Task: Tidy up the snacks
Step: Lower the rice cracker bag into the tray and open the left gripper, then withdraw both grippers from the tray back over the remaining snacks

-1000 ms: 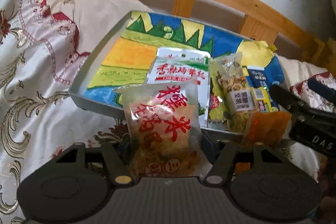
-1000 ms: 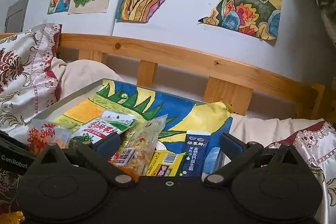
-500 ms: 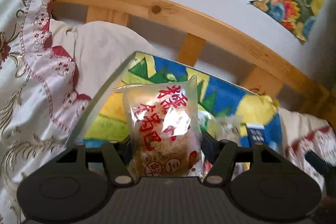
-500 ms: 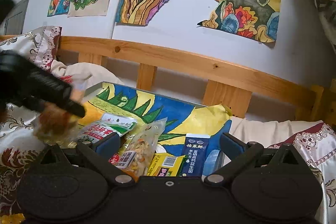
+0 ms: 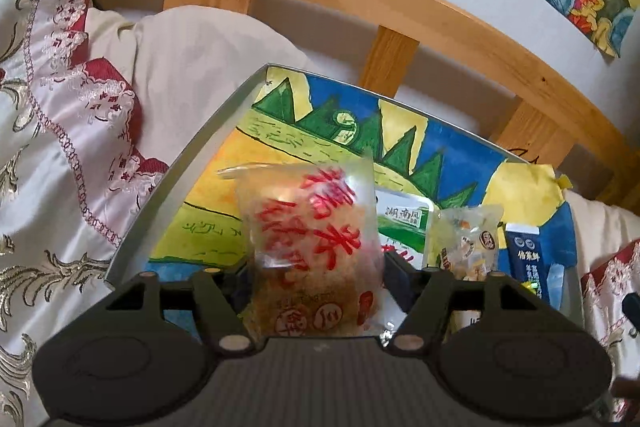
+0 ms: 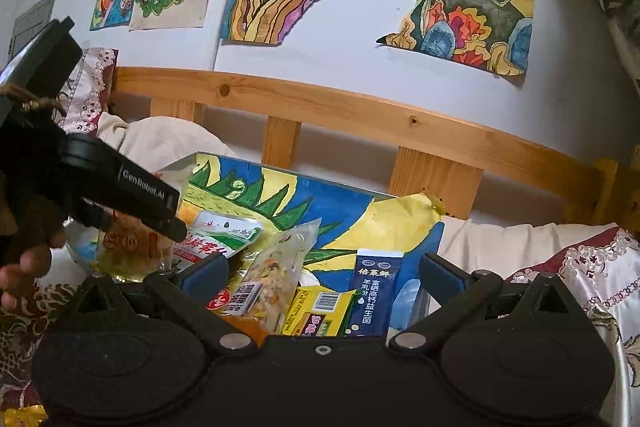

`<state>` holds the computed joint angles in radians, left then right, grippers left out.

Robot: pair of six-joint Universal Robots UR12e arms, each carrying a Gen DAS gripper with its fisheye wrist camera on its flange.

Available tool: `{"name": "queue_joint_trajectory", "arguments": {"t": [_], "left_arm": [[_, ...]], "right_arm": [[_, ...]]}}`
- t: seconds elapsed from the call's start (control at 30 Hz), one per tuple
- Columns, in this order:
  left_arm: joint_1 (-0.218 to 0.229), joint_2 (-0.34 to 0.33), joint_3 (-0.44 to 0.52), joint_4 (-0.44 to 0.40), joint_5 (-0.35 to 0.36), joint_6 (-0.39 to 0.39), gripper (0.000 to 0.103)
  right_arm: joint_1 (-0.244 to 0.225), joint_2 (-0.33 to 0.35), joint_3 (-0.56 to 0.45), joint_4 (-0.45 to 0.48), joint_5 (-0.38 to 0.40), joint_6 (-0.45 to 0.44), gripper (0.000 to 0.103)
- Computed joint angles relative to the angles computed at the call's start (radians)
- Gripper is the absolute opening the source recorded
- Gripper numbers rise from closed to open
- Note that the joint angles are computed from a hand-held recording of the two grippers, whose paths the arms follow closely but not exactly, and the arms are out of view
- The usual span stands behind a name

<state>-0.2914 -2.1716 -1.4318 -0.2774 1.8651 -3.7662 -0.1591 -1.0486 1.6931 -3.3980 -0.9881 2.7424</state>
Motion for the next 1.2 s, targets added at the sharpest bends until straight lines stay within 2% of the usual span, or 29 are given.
{"name": "queue_joint_trajectory", "arguments": {"t": [0.03,0.1,0.23,0.3,0.63,0.93,1.07,1.2], "left_arm": [[-0.004,0.000,-0.001,0.003,0.018,0.005,0.090],[-0.012,0.000,-0.005,0.025,0.058,0.015,0.098],[-0.018,0.013,-0.024,0.050,0.082,0.020,0.100],[-0.022,0.027,-0.048,0.090,0.092,0.016,0.102],[-0.056,0.106,-0.179,0.271,0.156,0.126,0.102],[-0.082,0.184,-0.297,0.351,0.180,0.136,0.102],[-0.093,0.211,-0.344,0.372,0.193,0.144,0.103],[-0.099,0.240,-0.387,0.377,0.177,0.138,0.103]], "right_arm": [[0.000,-0.001,0.001,-0.001,-0.001,0.000,0.102],[-0.001,-0.002,0.003,-0.001,0.000,0.001,0.102],[-0.003,-0.013,0.016,-0.005,-0.002,0.009,0.102],[-0.005,-0.021,0.025,-0.012,0.000,0.019,0.102],[-0.031,-0.089,0.101,-0.088,0.021,0.069,0.102],[-0.055,-0.174,0.195,-0.143,0.051,0.105,0.102],[-0.068,-0.220,0.247,-0.131,0.059,0.110,0.102],[-0.084,-0.268,0.299,-0.105,0.056,0.133,0.102]]}}
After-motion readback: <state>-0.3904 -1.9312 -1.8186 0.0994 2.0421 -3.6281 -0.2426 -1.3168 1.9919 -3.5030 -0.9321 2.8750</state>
